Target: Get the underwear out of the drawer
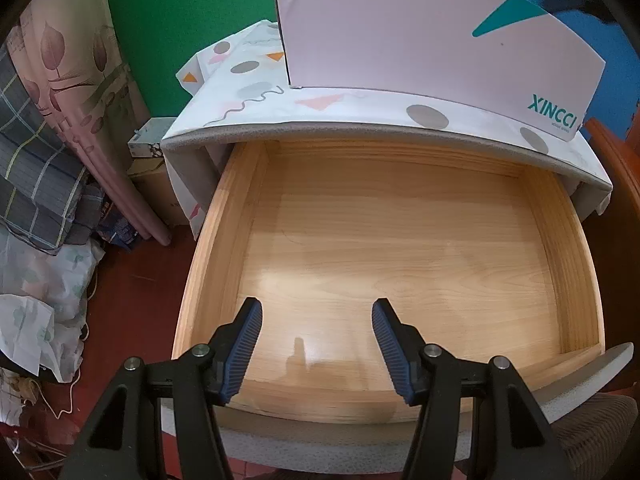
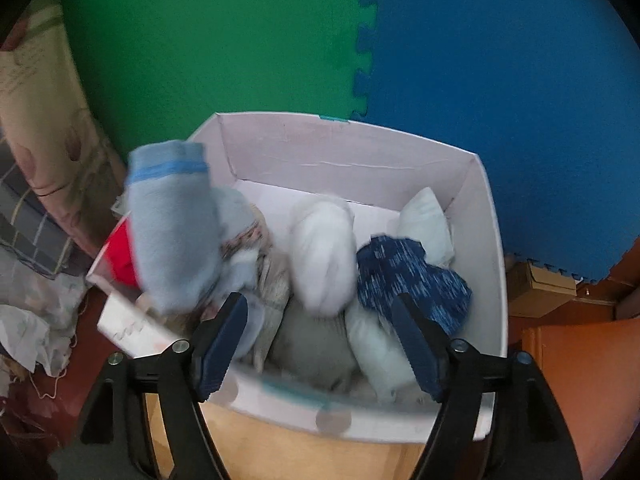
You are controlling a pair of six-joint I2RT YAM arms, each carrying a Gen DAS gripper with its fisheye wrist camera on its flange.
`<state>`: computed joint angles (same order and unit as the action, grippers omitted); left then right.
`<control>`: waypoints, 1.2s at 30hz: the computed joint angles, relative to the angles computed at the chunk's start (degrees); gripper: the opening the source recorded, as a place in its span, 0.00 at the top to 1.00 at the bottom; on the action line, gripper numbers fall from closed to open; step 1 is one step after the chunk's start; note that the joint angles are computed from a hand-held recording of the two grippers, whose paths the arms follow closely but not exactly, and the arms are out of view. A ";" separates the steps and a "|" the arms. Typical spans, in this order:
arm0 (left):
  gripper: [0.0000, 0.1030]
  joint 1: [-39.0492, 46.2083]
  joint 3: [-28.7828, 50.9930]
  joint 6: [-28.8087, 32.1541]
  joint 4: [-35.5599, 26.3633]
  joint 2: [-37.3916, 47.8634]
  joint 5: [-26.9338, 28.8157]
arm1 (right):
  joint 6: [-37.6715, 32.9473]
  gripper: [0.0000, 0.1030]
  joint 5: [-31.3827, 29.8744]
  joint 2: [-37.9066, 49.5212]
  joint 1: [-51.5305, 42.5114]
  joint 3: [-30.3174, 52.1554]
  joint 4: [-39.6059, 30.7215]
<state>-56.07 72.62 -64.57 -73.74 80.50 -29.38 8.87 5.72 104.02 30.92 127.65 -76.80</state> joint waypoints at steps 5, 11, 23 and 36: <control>0.43 -0.10 0.10 -0.02 -0.27 -0.01 -0.26 | 0.96 0.11 1.00 -17.43 1.21 -19.44 4.96; 0.43 -1.29 0.48 -1.14 -1.35 0.08 -1.21 | 3.43 0.03 3.15 -34.25 2.46 -40.81 8.18; 0.43 -6.97 1.39 -8.74 -6.33 0.27 -3.94 | 12.40 0.03 8.06 -45.94 9.82 -64.41 11.91; 0.43 -9.48 4.23 -8.99 -8.23 3.47 -5.84 | 13.49 0.03 10.70 -44.87 12.34 -65.09 11.18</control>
